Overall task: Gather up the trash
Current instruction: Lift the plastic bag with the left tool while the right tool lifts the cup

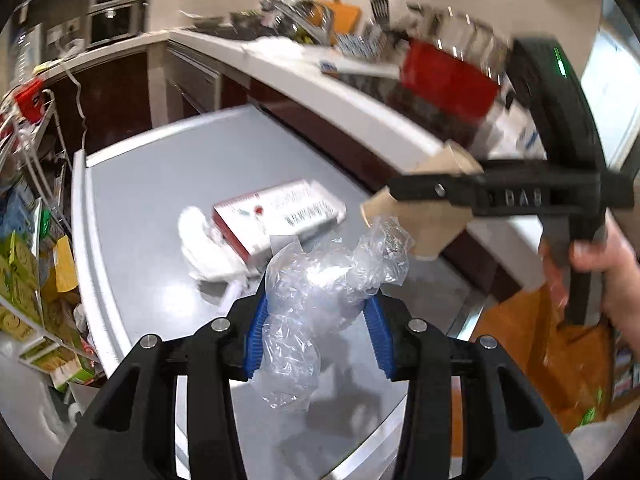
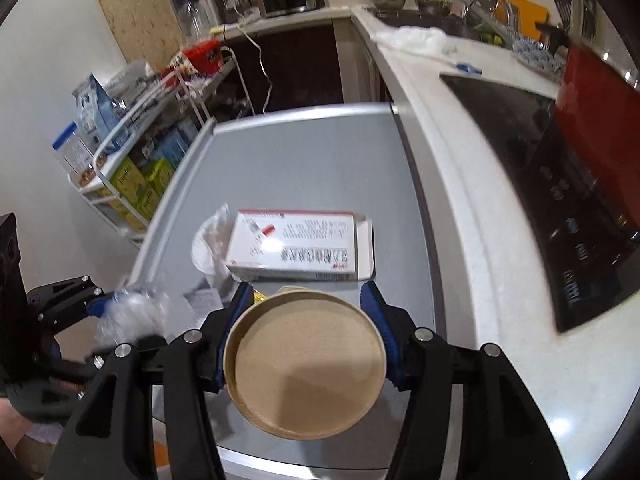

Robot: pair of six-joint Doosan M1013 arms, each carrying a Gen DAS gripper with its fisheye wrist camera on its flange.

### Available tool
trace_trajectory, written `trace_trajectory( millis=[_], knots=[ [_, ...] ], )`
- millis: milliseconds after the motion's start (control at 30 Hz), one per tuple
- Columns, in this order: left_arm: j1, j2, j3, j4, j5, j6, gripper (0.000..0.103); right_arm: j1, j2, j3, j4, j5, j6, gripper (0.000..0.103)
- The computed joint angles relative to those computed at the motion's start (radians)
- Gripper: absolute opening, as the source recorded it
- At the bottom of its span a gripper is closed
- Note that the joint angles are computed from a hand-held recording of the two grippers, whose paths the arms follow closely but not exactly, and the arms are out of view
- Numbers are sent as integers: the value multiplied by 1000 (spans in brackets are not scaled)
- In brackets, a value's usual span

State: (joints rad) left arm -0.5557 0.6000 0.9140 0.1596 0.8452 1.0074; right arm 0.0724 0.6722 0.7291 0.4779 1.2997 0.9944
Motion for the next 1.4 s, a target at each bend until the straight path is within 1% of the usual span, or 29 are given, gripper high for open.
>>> trace_trajectory(
  millis=[167, 333, 433, 600, 833, 933, 1033, 1200, 1400],
  knots=[
    [-11, -44, 34, 109, -37, -107, 44, -10, -29, 11, 50, -20, -34, 55],
    [-33, -73, 42, 235, -26, -188, 44, -22, -70, 44, 104, -43, -76, 55],
    [-47, -91, 49, 295, -10, -232, 44, -28, -92, 59, 133, -48, -103, 55],
    [-84, -108, 52, 412, 51, -300, 44, -36, -137, 109, 161, -53, -156, 55],
    [-133, -133, 78, 488, 96, -343, 44, -53, -214, 225, 180, -22, -234, 55],
    [-152, -145, 97, 473, 104, -337, 44, -60, -243, 276, 166, 2, -255, 55],
    [-167, -156, 121, 430, 111, -309, 44, -65, -262, 324, 135, 33, -264, 55],
    [-181, -158, 154, 282, 129, -227, 44, -65, -281, 405, 63, 81, -253, 55],
    [-186, -140, 185, 139, 150, -145, 44, -53, -292, 484, -28, 97, -243, 55]
  ],
)
